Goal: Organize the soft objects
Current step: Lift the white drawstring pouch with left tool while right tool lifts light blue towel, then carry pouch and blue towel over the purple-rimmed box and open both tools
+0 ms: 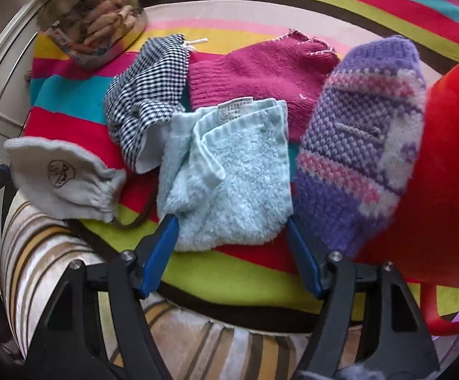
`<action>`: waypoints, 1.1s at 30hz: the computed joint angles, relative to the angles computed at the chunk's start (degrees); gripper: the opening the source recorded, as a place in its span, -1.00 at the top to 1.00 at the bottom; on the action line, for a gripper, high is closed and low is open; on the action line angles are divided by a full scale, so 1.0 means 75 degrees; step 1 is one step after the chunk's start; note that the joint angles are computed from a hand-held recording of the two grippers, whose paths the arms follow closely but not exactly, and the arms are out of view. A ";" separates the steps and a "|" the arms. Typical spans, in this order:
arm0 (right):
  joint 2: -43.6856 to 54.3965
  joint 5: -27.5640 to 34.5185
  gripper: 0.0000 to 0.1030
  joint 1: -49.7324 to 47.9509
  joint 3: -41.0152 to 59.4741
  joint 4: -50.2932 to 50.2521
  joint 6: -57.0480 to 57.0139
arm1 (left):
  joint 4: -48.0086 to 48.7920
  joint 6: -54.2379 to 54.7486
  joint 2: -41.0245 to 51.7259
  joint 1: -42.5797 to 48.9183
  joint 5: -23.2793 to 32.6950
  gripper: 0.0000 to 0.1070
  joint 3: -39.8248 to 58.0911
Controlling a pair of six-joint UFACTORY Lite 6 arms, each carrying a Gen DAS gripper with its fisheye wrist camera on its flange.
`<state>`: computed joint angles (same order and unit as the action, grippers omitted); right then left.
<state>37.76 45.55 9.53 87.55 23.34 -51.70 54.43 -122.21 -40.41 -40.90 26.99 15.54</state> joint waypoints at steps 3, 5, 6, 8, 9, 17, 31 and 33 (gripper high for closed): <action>0.0020 -0.0122 -0.52 0.0240 -0.0015 -0.0064 0.0216 | -0.0487 0.0619 -0.0125 0.0117 0.0134 0.92 0.0010; -0.0047 -0.0377 -0.53 0.0447 -0.0170 -0.0172 0.0312 | -0.0859 0.1124 0.0484 0.0537 -0.0511 0.90 0.0105; -0.0093 -0.0578 -0.53 0.0577 -0.0278 -0.0313 0.0397 | -0.0953 0.1241 0.0867 0.0688 -0.0767 0.89 0.0189; -0.0255 -0.1034 -0.50 0.0818 -0.0611 -0.0562 0.0560 | -0.1461 0.1903 0.1718 0.0993 -0.1171 0.85 0.0465; -0.0376 -0.1219 -0.46 0.0906 -0.0796 -0.0657 0.0564 | -0.1702 0.2249 0.2058 0.1049 -0.1245 0.68 0.0643; -0.1155 -0.1636 0.43 0.1078 -0.1705 -0.0003 -0.0333 | -0.3017 0.5974 0.5830 0.0119 0.0114 -0.37 0.4024; -0.3980 0.0674 0.51 -0.2008 -0.3444 0.2428 -0.4015 | -0.3105 0.7669 0.7423 0.0397 0.0387 0.78 0.5128; -0.4138 0.1137 0.51 -0.2579 -0.3362 0.2517 -0.4289 | -0.3189 0.7506 0.6773 0.0226 0.0165 0.82 0.4747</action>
